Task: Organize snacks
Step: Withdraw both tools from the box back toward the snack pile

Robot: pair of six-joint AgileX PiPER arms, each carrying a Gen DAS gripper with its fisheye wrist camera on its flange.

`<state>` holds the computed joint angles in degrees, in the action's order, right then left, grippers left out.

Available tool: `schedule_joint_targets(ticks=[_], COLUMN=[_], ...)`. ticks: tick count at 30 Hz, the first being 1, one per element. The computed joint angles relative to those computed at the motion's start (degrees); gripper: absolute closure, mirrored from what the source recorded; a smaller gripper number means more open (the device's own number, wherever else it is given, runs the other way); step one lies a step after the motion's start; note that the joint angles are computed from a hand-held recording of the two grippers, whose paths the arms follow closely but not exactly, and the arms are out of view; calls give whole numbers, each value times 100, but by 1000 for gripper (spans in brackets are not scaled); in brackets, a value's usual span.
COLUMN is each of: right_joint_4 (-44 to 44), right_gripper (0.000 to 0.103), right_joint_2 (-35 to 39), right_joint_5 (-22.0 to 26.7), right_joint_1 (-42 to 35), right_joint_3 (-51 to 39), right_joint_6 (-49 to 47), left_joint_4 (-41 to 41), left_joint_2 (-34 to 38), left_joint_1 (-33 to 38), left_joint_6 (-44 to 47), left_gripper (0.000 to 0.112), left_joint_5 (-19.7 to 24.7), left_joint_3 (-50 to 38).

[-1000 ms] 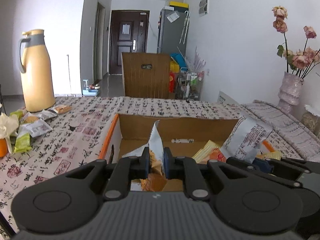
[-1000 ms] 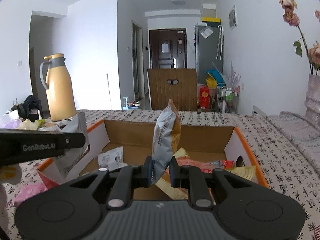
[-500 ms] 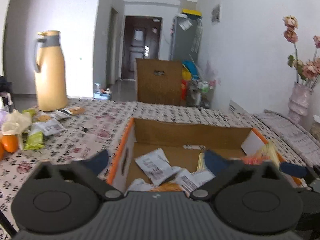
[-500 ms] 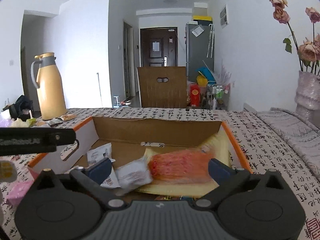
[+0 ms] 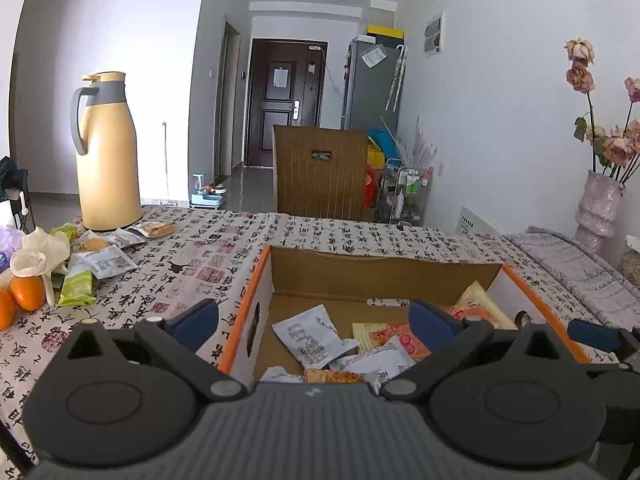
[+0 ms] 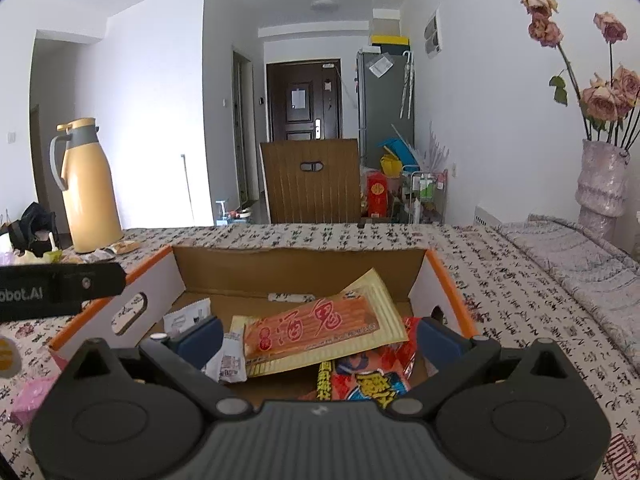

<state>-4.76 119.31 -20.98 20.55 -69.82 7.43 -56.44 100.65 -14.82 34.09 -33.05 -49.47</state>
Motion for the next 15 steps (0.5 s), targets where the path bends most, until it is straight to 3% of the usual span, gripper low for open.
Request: schedule_joint_targets(ticks=[15], right_joint_4=[-135], right_gripper=[0], right_joint_2=[-818], right_joint_5=[-229], right_joint_1=[-52], right_joint_3=[947], right_joint_6=[100], left_joint_4=[-439], left_joint_2=[-727], left_joint_1=[-301], left_joint_6=[336], left_gripper=[9], left_joint_5=[-100], left_joint_3=[496])
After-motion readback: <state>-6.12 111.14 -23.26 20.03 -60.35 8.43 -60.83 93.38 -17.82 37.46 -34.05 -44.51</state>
